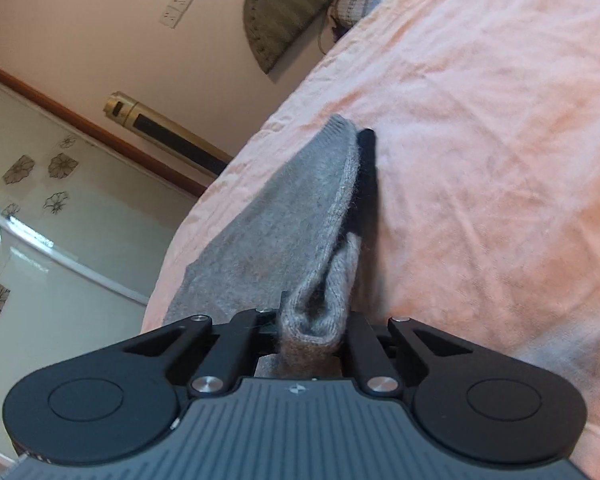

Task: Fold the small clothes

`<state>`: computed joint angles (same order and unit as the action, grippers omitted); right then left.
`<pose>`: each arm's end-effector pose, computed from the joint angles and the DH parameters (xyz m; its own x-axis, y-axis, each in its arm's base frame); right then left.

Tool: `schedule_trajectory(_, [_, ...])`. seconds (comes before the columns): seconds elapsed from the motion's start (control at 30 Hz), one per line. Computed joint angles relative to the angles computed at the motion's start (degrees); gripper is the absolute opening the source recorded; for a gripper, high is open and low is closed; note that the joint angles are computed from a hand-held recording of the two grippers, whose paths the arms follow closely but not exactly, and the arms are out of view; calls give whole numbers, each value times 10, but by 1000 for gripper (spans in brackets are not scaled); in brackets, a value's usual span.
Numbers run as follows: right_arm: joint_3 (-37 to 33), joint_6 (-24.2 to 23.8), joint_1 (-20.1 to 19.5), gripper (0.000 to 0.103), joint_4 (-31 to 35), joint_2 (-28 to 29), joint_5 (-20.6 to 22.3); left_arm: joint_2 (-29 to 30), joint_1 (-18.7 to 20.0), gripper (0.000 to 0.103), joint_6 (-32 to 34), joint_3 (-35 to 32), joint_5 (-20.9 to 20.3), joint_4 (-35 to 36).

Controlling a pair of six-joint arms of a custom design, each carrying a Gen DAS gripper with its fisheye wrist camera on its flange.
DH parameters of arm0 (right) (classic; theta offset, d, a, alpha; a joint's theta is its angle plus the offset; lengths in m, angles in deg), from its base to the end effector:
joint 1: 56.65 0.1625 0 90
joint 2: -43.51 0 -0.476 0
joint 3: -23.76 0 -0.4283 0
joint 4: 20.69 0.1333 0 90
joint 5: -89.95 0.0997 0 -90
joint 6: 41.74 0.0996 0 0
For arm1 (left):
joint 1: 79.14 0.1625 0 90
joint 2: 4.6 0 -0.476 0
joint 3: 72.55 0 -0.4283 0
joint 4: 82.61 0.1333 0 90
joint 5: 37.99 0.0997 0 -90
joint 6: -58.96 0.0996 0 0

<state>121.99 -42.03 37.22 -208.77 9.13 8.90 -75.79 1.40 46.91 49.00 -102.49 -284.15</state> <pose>0.1970 -0.7077 0.0216 -0.9794 -0.1582 -0.1258 -0.0608 0.8241 -0.5632 0.0828 -0.5750 0.3273 -0.9479 -0.3180 -0.0201 -0.1213 0.4183 -0.9002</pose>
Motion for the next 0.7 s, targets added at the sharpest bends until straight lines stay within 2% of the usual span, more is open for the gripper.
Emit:
schedule_trajectory(0.07, [33,-17,-1,12,1,-27,15,-32,-16,4,32,35,-5,-4])
schedule_trajectory(0.2, [132,-40,-23,12,-15,-88,31,-109,-27,4,15,132,-21,-6])
schedule_trajectory(0.27, [169,-56,-32,12,-13,-104,6,-129,-19,5,9,171,-20,16])
schedule_trajectory(0.33, [192,-44,-39,26,-26,-107,-33,-144,-13,6,-2,195,5,51])
schedule_trajectory(0.37, [199,-36,-45,28,-35,-110,-35,-151,-6,6,-8,205,6,48])
schedule_trajectory(0.4, [209,-24,-55,32,-54,-115,-14,-164,-5,6,-10,213,3,38])
schedule_trajectory(0.43, [214,-13,-56,44,-81,-119,-11,-179,-14,7,-11,220,18,30])
schedule_trajectory(0.5, [206,-22,-48,53,-137,-117,-6,-184,-48,10,28,218,75,-20])
schedule_trajectory(0.53, [189,-32,-40,53,-129,-115,-4,-171,-66,13,71,209,103,-62])
schedule_trajectory(0.57, [168,-39,-29,53,-114,-110,-9,-153,-77,27,115,195,114,-95])
schedule_trajectory(0.6, [140,-50,-16,53,-98,-98,-18,-129,-82,57,159,174,117,-114])
schedule_trajectory(0.67, [77,-86,7,53,-64,-65,-27,-53,-90,88,244,120,143,-179])
schedule_trajectory(0.7, [42,-101,20,53,-53,-40,-43,-14,-89,89,283,86,146,-190])
